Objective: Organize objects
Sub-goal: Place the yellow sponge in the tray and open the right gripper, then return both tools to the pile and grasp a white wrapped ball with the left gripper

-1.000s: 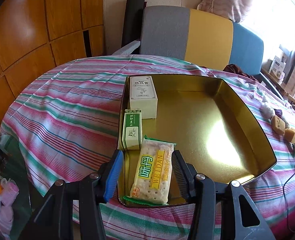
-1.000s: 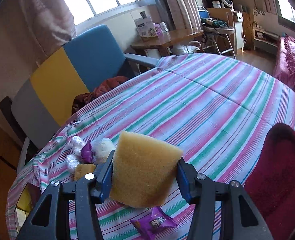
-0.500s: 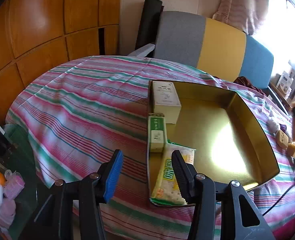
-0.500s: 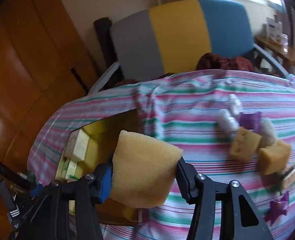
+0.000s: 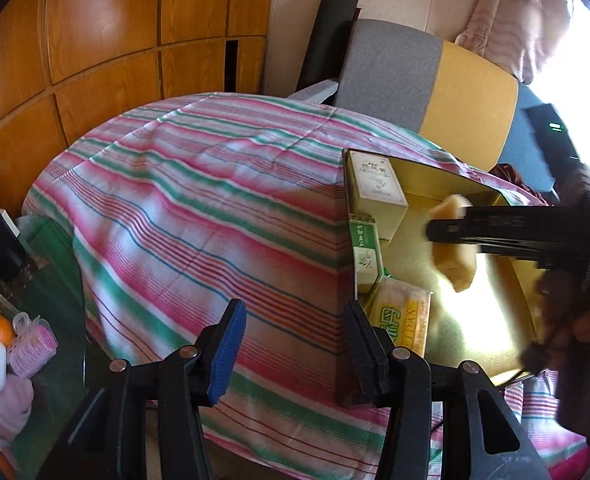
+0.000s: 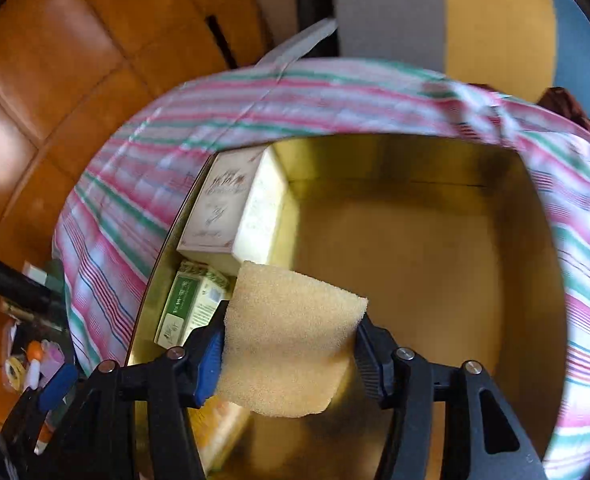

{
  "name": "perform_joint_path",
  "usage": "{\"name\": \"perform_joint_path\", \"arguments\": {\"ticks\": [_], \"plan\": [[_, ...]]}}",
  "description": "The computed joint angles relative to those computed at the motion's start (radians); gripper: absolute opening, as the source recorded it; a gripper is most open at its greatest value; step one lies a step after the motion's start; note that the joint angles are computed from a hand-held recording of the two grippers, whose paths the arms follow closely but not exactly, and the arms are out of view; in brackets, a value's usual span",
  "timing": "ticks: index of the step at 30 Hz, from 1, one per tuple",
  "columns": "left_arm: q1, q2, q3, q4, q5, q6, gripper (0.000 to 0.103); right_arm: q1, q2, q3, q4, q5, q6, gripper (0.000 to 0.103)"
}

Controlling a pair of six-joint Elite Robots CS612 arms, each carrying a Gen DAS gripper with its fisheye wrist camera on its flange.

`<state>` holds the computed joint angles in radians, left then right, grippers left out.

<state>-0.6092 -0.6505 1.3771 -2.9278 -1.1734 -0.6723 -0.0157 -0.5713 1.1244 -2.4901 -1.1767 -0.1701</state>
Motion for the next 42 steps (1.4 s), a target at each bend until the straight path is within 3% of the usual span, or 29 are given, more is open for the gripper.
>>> {"name": "perform_joint_path", "arguments": {"ticks": [3, 4, 12, 29, 37, 42], "plan": [[0.002, 0.000, 0.005, -0.005, -0.001, -0.005, 0.055, -0.008, 0.008, -0.015, 0.074, 0.094, -0.028, 0.068], [0.002, 0.000, 0.005, -0.005, 0.000, -0.007, 0.055, -0.007, 0.009, -0.014, 0.079, 0.103, -0.032, 0.072], [0.001, -0.001, 0.005, -0.012, 0.003, -0.003, 0.056, -0.030, -0.036, 0.070, -0.039, 0.117, 0.004, 0.072], [-0.031, -0.007, -0.010, -0.034, 0.038, 0.095, 0.060, -0.080, -0.141, 0.278, -0.287, 0.019, 0.006, 0.072], [-0.045, 0.003, -0.045, -0.022, 0.032, 0.155, 0.060, -0.132, -0.170, 0.334, -0.361, -0.013, 0.041, 0.072], [-0.054, 0.019, -0.087, -0.014, 0.012, 0.216, 0.061, -0.167, -0.180, 0.348, -0.393, -0.073, 0.057, 0.072]]}}
